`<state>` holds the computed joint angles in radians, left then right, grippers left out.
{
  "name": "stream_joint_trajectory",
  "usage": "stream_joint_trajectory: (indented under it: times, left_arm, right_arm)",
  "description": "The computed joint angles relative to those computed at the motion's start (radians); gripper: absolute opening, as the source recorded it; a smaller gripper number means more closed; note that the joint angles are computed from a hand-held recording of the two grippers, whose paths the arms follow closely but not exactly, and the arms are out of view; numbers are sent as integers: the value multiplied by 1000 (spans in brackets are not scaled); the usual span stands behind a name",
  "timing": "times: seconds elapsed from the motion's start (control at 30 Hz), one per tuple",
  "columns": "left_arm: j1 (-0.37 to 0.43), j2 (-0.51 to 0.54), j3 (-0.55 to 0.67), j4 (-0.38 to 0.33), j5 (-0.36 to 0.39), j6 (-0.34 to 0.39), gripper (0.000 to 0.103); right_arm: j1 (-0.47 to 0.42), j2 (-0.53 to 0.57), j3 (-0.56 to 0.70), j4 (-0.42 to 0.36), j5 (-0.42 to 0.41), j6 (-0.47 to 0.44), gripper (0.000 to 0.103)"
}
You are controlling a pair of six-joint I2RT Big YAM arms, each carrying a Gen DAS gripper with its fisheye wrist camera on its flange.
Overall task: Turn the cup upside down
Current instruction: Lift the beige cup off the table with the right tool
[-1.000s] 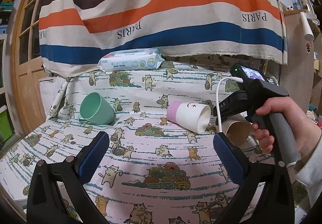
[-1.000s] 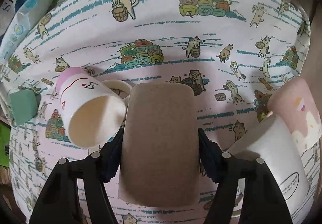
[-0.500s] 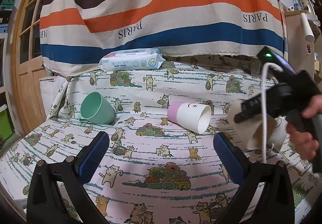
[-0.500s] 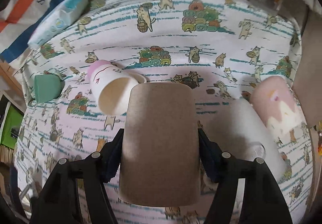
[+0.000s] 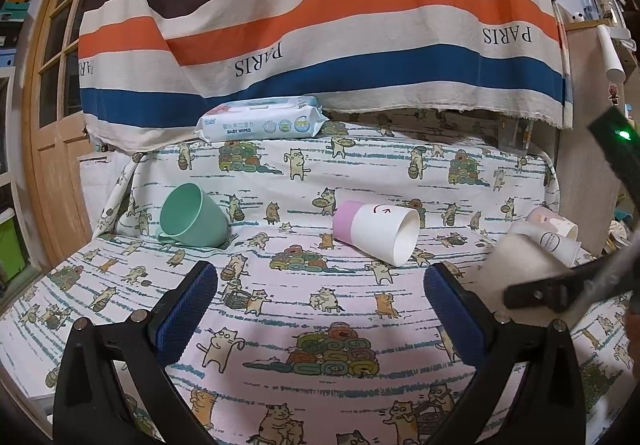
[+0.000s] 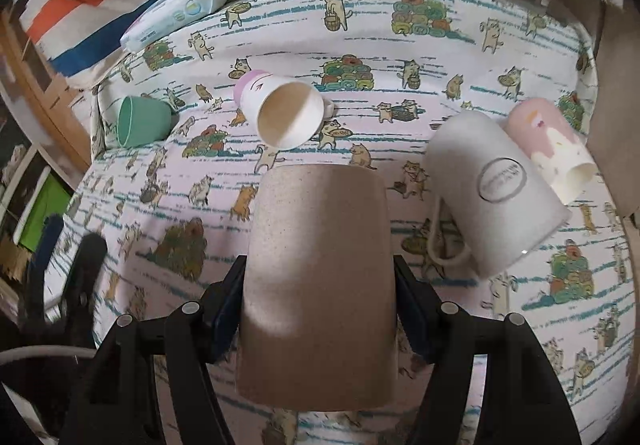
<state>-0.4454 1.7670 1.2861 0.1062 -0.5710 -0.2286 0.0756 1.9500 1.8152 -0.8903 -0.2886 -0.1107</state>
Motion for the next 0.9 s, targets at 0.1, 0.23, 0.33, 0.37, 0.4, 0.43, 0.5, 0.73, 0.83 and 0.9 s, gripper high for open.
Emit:
stream_joint_trajectory:
  times: [0.1,0.23,0.33,0.37,0.4,0.43,0.5,0.73,0.83,0.9]
  left_arm:
    - [1,-1,-2,5,6,-3,103]
    - [0,-1,-2,-1,4,0,103]
    - [0,-1,-2,-1,3,1,103]
    - [0,-1,-1,-4,3,0,103]
    - [0,-1,0,-6,4,-1,103]
    - [0,-1,1,-9,4,-2,103]
    - [0,0,2,-10,3,-4,103]
    - [1,1,4,-15,5,-4,103]
    - [1,1,5,-15,5,-5,103]
    - [2,2,6,-17,6,-6,103]
  right_arm:
    - [-17,-7,-12,4,11,0,69]
    - [-36,-2,-12,2,9,8,69]
    - [-38,-2,-16,-13,-22,1,69]
    - [-34,-7,-25,-6,-19,-1,69]
    - [-30,-12,-35,3,-14,-2,69]
    - [-27,-16,-43,11,-13,-2,69]
    - [-20,-20,-54,20,-14,-6,69]
    - [2,0,-54,7,-24,-19,70]
    - [2,17,-37,-22,-65,-34,70]
    - [5,1,-57,9,-56,-43,70]
